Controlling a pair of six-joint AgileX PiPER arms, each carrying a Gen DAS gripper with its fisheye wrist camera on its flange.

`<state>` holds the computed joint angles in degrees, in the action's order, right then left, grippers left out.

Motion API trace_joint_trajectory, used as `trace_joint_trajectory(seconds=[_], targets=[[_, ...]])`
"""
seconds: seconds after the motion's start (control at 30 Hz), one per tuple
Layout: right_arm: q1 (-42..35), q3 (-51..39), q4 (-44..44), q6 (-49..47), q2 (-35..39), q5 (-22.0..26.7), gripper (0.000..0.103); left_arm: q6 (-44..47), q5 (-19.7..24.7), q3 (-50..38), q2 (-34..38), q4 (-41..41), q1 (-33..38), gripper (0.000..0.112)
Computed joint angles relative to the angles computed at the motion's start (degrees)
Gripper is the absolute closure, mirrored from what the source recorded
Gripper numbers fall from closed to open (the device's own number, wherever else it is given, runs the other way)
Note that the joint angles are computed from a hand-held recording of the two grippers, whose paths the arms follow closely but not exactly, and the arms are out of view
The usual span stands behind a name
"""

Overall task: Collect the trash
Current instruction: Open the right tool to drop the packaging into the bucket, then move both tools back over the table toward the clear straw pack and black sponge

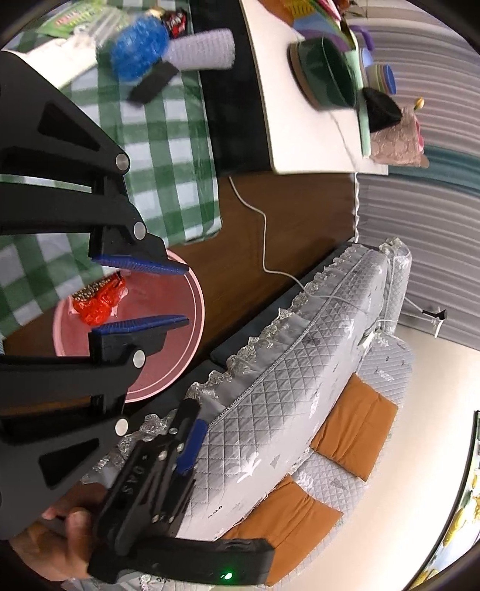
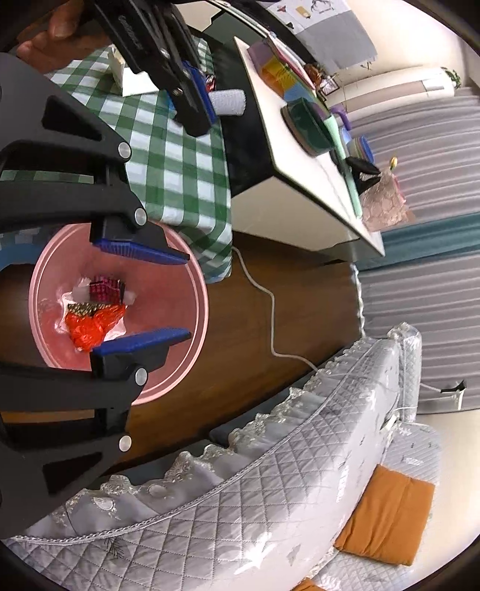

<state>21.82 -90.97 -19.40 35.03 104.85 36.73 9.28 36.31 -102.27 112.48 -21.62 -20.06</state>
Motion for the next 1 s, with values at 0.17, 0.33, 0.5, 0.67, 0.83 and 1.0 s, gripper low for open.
trace_joint_trajectory(seconds=[0.17,0.33,0.5,0.67,0.83,1.0], targets=[[4.20,-1.63,-2.62,2.38,0.36,-0.34,0.067,5.75,-2.55,10.21,-8.20,-4.01,3.34,0.090],[9.44,-4.25,-6.19,5.24,1.16,-0.74,0.067,12.83,-2.88,17.97,-15.72,-8.27,9.28,0.090],[13.56,-7.15,-8.51,6.79,3.01,-1.91,0.067,20.24,-0.91,21.21,-19.77,-12.69,18.26,0.090],[16.04,-11.56,-8.08,5.01,6.95,-1.35,0.067,25.15,-0.78,22.91,-19.62,-17.60,26.63,0.090],[17.32,-17.44,-5.78,1.86,12.12,0.55,0.067,26.13,-3.32,26.34,-16.45,-21.14,32.38,0.090],[17.92,-24.31,-3.46,-1.77,17.85,2.44,0.067,24.22,-4.44,25.74,-11.66,-20.39,34.04,0.090]])
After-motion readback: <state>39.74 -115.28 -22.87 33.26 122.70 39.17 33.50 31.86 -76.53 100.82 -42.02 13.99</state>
